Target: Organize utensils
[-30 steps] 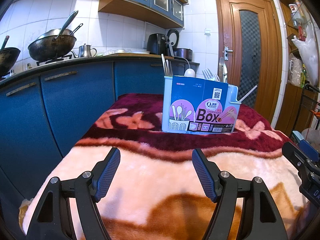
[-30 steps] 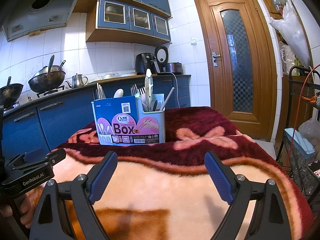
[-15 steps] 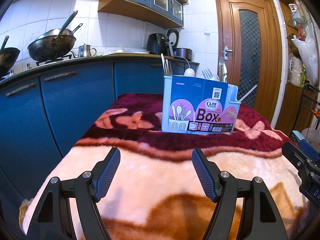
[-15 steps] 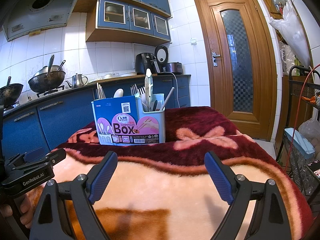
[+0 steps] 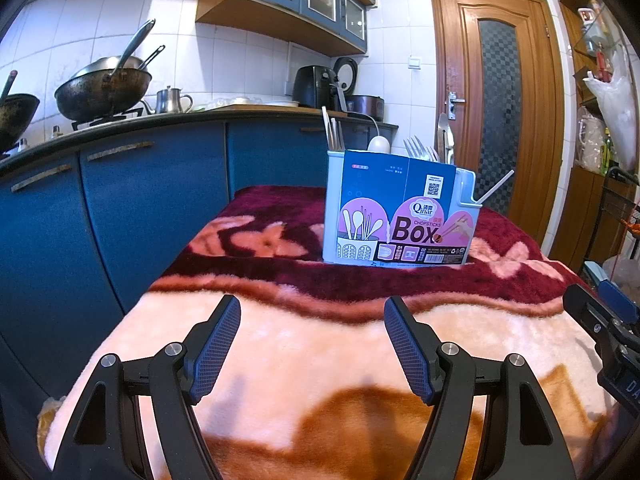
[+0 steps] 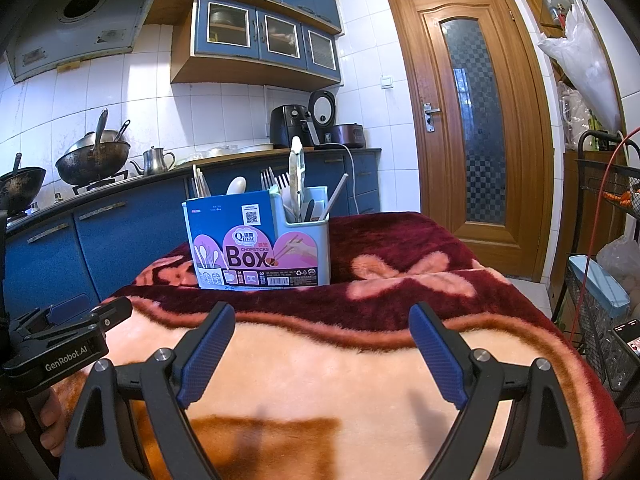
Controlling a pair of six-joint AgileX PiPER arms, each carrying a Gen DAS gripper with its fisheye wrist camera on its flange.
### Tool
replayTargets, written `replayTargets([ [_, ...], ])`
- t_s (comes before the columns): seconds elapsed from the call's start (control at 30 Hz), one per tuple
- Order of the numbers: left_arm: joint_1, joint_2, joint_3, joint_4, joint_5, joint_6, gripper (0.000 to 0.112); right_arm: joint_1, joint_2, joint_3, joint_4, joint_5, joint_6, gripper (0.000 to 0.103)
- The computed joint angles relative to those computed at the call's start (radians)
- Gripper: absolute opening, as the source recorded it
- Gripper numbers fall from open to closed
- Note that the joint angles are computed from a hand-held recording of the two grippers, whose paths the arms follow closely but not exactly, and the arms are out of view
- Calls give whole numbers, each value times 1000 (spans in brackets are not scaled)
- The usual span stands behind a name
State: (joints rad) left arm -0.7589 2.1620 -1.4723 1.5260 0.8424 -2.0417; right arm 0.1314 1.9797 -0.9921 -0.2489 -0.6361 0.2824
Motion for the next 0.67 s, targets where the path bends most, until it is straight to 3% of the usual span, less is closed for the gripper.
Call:
replayTargets([
  [0.67, -2, 5, -8, -7, 0, 6, 75, -3, -2, 2, -6, 1, 3, 91],
])
